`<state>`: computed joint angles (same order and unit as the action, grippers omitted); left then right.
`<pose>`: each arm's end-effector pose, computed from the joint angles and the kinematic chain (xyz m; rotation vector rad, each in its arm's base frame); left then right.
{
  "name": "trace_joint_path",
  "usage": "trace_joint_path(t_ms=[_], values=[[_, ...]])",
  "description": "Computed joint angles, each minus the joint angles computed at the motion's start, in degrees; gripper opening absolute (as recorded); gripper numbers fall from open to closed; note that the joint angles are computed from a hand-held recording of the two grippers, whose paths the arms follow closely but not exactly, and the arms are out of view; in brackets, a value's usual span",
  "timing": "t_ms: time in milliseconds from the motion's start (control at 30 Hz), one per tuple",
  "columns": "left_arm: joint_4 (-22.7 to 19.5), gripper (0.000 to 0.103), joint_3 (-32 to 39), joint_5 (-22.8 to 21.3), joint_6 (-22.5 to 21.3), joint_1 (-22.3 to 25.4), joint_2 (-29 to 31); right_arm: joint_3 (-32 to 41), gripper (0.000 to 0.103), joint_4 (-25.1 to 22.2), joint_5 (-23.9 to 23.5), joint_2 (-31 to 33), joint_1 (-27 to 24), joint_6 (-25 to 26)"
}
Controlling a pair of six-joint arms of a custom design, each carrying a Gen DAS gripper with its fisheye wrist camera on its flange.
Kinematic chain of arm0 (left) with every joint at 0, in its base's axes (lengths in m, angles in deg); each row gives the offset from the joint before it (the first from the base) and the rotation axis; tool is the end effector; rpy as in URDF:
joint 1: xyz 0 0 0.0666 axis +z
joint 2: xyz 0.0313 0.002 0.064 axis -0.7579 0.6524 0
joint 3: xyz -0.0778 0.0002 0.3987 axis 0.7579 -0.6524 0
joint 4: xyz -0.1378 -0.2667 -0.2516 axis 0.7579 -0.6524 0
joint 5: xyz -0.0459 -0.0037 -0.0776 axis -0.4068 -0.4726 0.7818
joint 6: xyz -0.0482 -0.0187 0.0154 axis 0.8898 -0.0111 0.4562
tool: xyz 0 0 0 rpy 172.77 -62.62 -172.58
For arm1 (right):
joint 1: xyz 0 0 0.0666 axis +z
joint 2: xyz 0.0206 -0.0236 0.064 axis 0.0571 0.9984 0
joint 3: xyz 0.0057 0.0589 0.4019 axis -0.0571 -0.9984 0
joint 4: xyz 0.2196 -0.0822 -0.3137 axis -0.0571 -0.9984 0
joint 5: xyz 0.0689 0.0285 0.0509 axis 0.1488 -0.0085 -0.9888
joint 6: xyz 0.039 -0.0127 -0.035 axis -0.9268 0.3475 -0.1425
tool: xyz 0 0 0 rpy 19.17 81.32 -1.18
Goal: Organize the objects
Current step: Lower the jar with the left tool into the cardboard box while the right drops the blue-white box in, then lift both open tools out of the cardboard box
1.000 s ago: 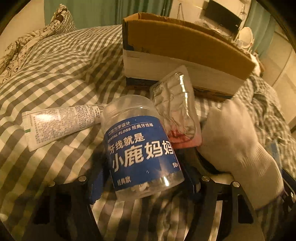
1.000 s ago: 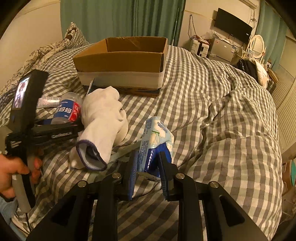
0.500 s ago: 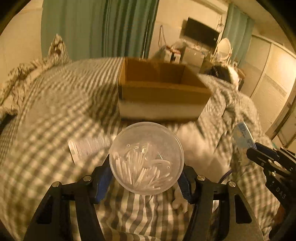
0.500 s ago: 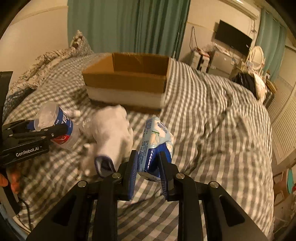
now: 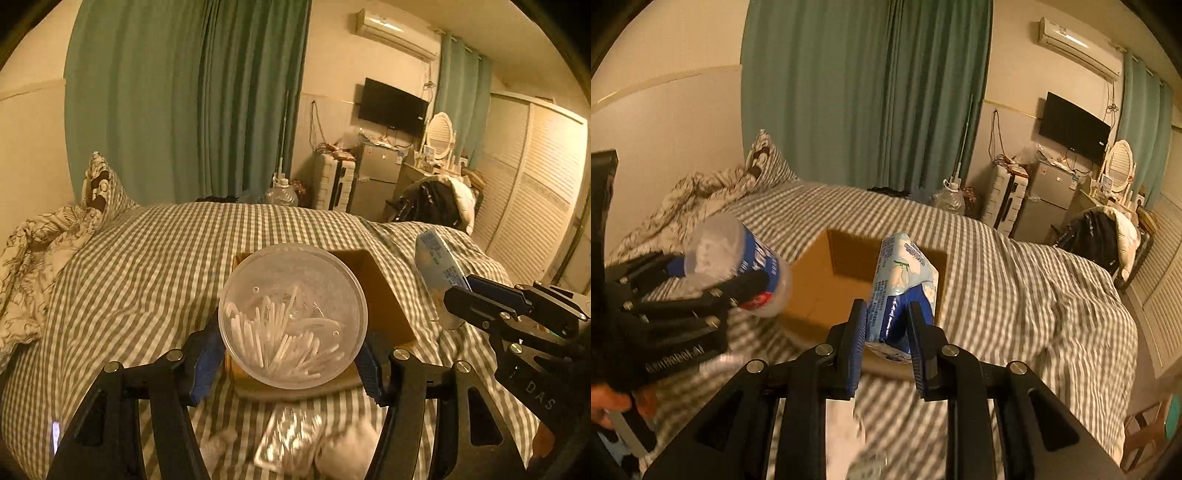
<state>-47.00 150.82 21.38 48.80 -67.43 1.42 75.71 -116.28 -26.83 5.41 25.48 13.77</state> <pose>0.4256 -0.1262 0.5307 -0.3101 2.1743 0.0141 0.4788 0.2015 0.5692 -0.7699 2.0890 0.2728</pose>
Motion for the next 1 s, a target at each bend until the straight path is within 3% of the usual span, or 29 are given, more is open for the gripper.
trace_joint_path(t_ms=[200,333,433,467,533,567,700,1000], values=[[1.77,0.065,3.28,5.02,-2.06,4.41,6.24,10.68,0.021,-4.09,-1.42,10.38,0.34,-2.50],[1.90,0.066,3.04,8.56,-2.42,6.21,8.70,12.36,0.022,-4.97,-1.90,13.91,0.18,-3.67],[0.85,0.071,3.35,9.88,-2.55,6.45,9.52,11.86,0.028,-4.56,-2.54,14.46,-0.16,-3.76],[1.15,0.075,3.17,9.91,-2.66,6.40,9.29,11.06,0.038,-3.91,-2.31,14.00,-0.26,-3.85],[1.63,0.093,2.83,7.63,-2.40,5.74,8.28,9.00,0.055,-2.30,-1.93,12.38,-0.63,-4.36],[1.98,0.095,2.54,7.13,-2.56,5.66,7.63,8.27,0.058,-1.68,-2.06,11.59,-0.89,-4.66],[1.05,0.096,2.34,5.87,-2.45,4.90,4.94,6.47,0.061,-1.09,-1.93,7.75,-2.02,-4.59],[-3.93,0.101,0.97,-3.31,-2.51,0.68,-3.66,2.34,0.081,-1.02,-1.32,-3.53,-3.22,-2.92]])
